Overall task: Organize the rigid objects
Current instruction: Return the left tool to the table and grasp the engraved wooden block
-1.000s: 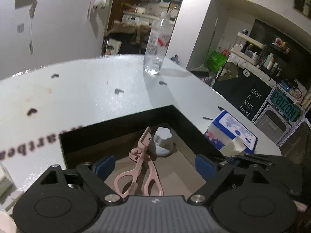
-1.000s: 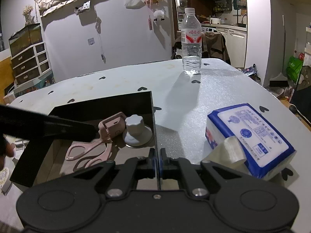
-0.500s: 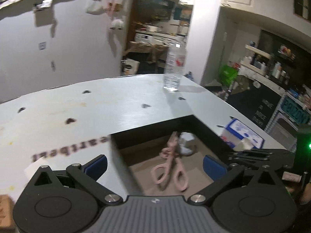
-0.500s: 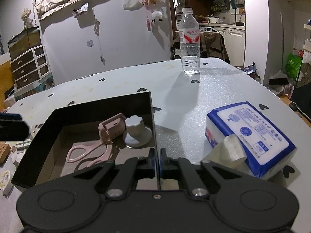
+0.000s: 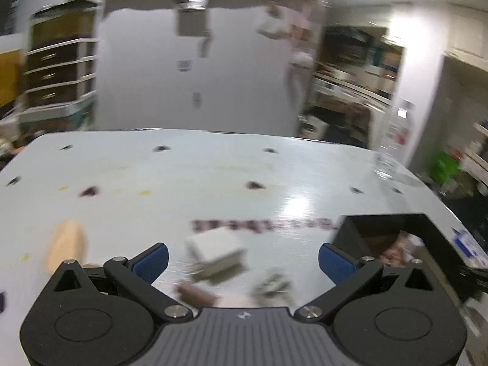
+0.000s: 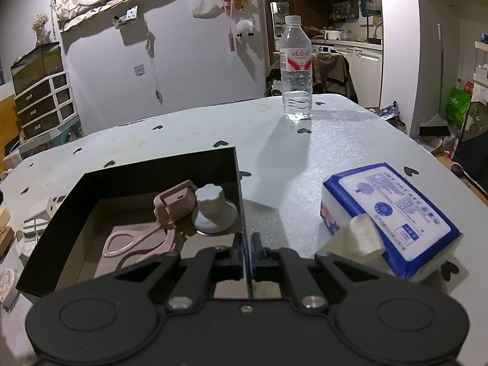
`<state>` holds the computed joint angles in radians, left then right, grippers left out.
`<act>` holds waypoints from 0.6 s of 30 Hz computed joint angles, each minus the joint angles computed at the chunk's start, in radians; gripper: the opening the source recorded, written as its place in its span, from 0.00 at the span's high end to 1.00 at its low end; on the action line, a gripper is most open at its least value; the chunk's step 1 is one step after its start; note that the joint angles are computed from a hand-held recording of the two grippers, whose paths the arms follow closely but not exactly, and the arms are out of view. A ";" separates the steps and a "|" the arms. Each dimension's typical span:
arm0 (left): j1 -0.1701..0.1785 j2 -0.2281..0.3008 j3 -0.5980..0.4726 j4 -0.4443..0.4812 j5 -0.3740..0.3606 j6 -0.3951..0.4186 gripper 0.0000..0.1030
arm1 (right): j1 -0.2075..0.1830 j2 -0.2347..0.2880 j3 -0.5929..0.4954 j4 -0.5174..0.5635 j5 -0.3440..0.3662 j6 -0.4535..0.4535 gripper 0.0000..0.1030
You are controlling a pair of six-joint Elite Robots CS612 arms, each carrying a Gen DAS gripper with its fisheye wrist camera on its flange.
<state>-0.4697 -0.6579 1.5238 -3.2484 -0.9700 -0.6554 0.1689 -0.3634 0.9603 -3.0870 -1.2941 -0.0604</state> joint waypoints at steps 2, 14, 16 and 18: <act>0.002 -0.008 0.018 0.020 0.038 -0.047 0.00 | 0.001 0.001 -0.003 0.003 -0.006 0.000 0.95; 0.021 -0.032 0.078 0.179 0.146 -0.208 0.00 | 0.004 0.002 -0.013 0.027 -0.015 0.001 0.93; 0.024 -0.031 0.078 0.191 0.139 -0.205 0.00 | 0.004 0.002 -0.013 0.030 -0.013 0.004 0.93; 0.027 -0.030 0.081 0.196 0.131 -0.200 0.00 | 0.003 0.001 -0.013 0.033 -0.012 0.005 0.93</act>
<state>-0.4424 -0.6875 1.6043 -3.0522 -0.8387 -0.8550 0.1720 -0.3620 0.9472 -3.0541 -1.3056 -0.0551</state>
